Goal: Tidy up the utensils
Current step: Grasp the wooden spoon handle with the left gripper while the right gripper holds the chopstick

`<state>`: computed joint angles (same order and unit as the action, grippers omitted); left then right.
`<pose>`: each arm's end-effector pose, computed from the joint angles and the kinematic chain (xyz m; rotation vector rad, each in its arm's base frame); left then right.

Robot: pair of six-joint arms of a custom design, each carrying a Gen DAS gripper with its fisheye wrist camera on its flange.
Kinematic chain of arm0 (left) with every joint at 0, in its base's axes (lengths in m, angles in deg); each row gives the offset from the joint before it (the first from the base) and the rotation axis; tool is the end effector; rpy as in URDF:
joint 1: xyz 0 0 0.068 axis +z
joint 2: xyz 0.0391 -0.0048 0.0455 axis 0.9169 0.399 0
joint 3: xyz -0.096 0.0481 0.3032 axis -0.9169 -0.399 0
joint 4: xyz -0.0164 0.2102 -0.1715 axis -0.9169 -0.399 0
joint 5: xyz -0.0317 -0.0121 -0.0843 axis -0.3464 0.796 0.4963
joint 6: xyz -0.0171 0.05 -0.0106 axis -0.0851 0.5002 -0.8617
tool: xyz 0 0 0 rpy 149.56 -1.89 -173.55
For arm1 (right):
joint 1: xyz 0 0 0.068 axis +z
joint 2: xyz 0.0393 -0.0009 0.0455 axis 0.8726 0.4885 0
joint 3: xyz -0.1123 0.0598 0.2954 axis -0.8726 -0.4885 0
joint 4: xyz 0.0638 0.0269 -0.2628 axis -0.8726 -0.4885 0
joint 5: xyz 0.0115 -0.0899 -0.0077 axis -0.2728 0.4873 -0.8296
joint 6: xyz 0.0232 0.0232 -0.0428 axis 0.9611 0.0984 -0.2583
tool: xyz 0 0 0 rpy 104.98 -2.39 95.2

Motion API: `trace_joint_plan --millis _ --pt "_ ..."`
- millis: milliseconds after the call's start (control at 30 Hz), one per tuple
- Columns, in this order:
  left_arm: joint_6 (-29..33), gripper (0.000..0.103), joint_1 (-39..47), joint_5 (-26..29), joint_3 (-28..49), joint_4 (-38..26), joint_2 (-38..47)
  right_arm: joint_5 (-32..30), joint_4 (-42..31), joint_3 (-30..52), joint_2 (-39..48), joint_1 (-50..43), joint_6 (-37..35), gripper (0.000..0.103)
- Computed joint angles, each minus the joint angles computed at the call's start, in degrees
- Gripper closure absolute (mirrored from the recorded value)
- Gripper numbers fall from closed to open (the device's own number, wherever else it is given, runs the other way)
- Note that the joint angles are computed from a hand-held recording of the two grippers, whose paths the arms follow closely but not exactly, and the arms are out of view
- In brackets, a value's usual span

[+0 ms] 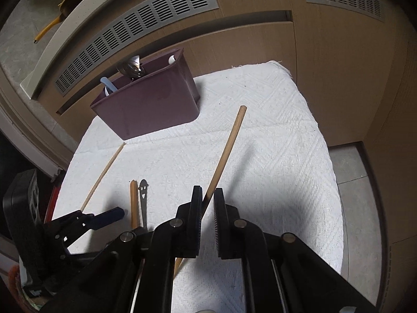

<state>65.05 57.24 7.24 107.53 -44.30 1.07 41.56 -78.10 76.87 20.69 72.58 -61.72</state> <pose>0.2200 -0.0360 0.1832 0.0021 2.5813 -0.1260 0.2980 0.0753 0.1990 -0.4053 2.5058 0.5445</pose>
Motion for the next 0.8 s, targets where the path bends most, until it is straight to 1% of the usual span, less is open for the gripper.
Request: trace_joint_plan --millis 167,267,333,400,467,567,700,800 --pt "5.14 0.052 4.37 0.51 -1.9 -3.22 -3.83 1.2 -0.48 1.08 0.96 1.52 0.02 0.095" --pt "9.21 0.052 9.73 0.32 -2.9 -5.39 -7.39 3.65 0.16 1.1 1.24 3.66 -0.25 0.095" --pt "11.22 0.052 13.09 0.21 -3.06 -5.68 -7.79 4.29 0.35 1.56 2.22 4.83 -0.12 0.095" --pt "12.72 0.052 17.12 1.39 -2.84 -5.75 -7.32 3.14 -0.62 2.63 4.07 5.48 -0.51 0.095" --pt "13.63 0.052 20.72 4.9 -2.18 -6.31 -6.31 3.88 -0.45 2.94 5.55 6.65 -0.48 0.095" --pt "12.66 0.052 22.5 8.77 -0.99 -7.13 -4.13 6.49 0.57 2.79 7.14 8.81 -0.75 0.095" --pt "9.25 0.052 18.11 6.8 0.28 -5.04 -1.05 7.52 1.58 1.97 7.2 9.87 -1.25 0.095" --pt "7.75 0.052 16.29 7.5 1.35 -4.74 0.37 7.73 1.15 1.19 6.48 9.0 -2.4 0.095"
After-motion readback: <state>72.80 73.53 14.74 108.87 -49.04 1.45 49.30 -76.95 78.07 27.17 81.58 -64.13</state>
